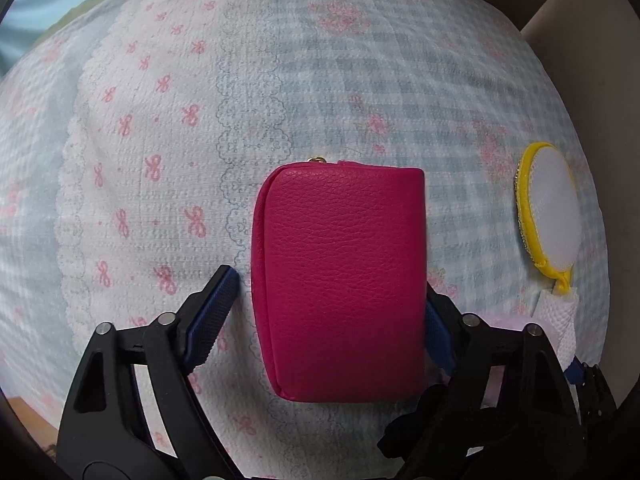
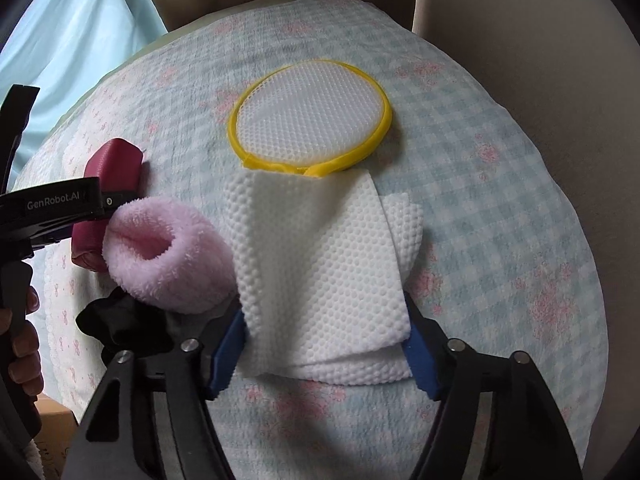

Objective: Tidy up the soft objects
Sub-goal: 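Grasp the pink pouch with the left tool while the right tool grasps the white wipes, then carry the pink pouch and white wipes over the box with both tools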

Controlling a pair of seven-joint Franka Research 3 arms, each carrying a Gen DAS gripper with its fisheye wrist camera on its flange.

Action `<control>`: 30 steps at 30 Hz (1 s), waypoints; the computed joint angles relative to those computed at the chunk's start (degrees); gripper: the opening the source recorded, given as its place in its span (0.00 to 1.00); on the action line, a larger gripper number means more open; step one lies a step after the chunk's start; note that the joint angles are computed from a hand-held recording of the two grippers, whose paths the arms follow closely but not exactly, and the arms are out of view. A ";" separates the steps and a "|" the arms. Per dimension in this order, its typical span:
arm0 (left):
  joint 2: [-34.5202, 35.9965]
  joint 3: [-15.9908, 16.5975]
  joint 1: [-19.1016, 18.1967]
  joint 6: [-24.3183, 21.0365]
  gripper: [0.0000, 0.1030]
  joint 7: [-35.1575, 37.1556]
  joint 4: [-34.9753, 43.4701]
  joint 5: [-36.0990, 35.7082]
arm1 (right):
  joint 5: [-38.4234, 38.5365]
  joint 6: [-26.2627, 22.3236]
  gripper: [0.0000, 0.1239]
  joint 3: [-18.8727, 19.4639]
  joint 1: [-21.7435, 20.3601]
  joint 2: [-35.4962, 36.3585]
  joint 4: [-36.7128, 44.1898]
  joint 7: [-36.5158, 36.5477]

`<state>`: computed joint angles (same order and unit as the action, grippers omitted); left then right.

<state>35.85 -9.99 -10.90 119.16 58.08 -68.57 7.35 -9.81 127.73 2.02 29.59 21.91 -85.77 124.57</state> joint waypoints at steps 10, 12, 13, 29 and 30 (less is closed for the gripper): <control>-2.51 -0.40 1.39 2.71 0.44 2.26 -3.50 -1.20 | 1.36 1.79 0.17 0.35 -0.85 -1.85 -1.99 2.06; -3.56 -0.47 1.24 1.96 0.43 2.00 -3.85 -1.24 | 1.71 2.33 0.14 0.49 -0.86 -2.02 -2.14 2.14; -3.83 -0.49 1.25 1.87 0.42 1.99 -4.04 -1.30 | 1.75 2.60 0.13 0.47 -0.85 -2.35 -2.46 2.41; -14.63 -1.22 0.99 4.16 0.39 0.39 -13.94 -1.62 | -0.59 4.04 0.10 1.36 -0.95 -8.83 -6.26 7.09; -15.62 -1.30 0.96 4.22 0.39 0.34 -14.62 -1.68 | -0.93 3.99 0.10 1.51 -0.96 -9.48 -6.45 7.27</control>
<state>20.23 -11.30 -9.93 123.38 58.42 -83.19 5.67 -10.74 131.73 3.53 28.63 12.43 -92.22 131.84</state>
